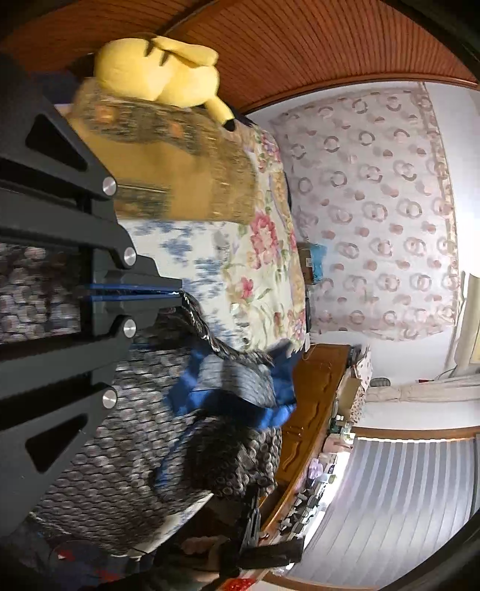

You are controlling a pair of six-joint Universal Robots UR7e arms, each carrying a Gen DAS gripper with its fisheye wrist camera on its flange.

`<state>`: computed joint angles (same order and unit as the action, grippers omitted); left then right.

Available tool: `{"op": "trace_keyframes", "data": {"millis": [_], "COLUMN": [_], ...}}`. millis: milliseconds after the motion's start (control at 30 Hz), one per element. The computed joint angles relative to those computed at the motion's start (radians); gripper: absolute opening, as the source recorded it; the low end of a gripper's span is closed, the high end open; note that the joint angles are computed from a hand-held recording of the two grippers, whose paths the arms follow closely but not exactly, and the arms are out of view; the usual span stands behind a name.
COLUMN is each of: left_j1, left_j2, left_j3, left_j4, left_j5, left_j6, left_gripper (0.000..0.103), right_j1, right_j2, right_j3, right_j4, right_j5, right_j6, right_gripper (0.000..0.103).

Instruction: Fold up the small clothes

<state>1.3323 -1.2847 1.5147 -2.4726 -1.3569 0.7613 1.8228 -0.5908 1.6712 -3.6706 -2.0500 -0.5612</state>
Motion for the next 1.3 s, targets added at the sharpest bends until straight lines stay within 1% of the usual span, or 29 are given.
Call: {"op": "trace_keyframes", "data": {"millis": [67,167,233,333,400,467,600,667,767,867,1000,1033,1100,1167,1233,1300], "left_j1": [0.03,0.076,0.106,0.154,0.182,0.204,0.233,0.24,0.241,0.242,0.23,0.225,0.214,0.203,0.198,0.193], "left_j2": [-0.043,-0.086,-0.115,-0.166,-0.209,-0.235,-0.272,-0.282,-0.281,-0.29,-0.303,-0.309,-0.319,-0.322,-0.325,-0.326], "left_j3": [0.048,0.089,0.125,0.176,0.222,0.234,0.257,0.266,0.26,0.269,0.277,0.285,0.296,0.301,0.303,0.3], "left_j4": [-0.003,-0.007,-0.03,-0.041,-0.081,-0.073,-0.08,-0.085,-0.077,-0.088,-0.093,-0.1,-0.114,-0.126,-0.127,-0.115], "left_j5": [-0.009,-0.018,-0.014,-0.024,-0.027,-0.044,-0.06,-0.059,-0.054,-0.053,-0.043,-0.04,-0.032,-0.022,-0.021,-0.028], "left_j6": [-0.004,-0.026,-0.036,-0.045,-0.044,-0.073,-0.078,-0.073,-0.079,-0.074,-0.06,-0.053,-0.047,-0.045,-0.049,-0.054], "left_gripper": [0.0,0.0,0.0,0.0,0.0,0.0,0.0,0.0,0.0,0.0,0.0,0.001,0.003,0.005,0.007,0.011], "right_j1": [0.014,0.033,0.04,0.053,0.068,0.079,0.102,0.113,0.118,0.132,0.139,0.143,0.148,0.148,0.148,0.14], "right_j2": [-0.013,-0.024,-0.022,-0.015,-0.006,-0.004,-0.014,-0.016,-0.019,-0.004,-0.013,-0.015,-0.014,-0.015,-0.01,-0.006], "right_j3": [0.068,0.173,0.229,0.315,0.374,0.419,0.488,0.507,0.526,0.524,0.532,0.532,0.528,0.518,0.494,0.476], "right_j4": [-0.051,-0.125,-0.173,-0.236,-0.294,-0.327,-0.338,-0.334,-0.307,-0.318,-0.358,-0.366,-0.394,-0.405,-0.402,-0.403], "right_j5": [-0.01,-0.033,-0.054,-0.094,-0.116,-0.13,-0.152,-0.168,-0.177,-0.202,-0.18,-0.183,-0.188,-0.2,-0.231,-0.234], "right_j6": [-0.004,0.006,0.007,0.025,0.044,0.07,0.14,0.137,0.164,0.154,0.141,0.137,0.121,0.113,0.112,0.107], "right_gripper": [0.002,0.002,0.002,0.002,0.002,0.002,0.002,0.002,0.002,0.012,0.028,0.03,0.039,0.041,0.042,0.044]}}
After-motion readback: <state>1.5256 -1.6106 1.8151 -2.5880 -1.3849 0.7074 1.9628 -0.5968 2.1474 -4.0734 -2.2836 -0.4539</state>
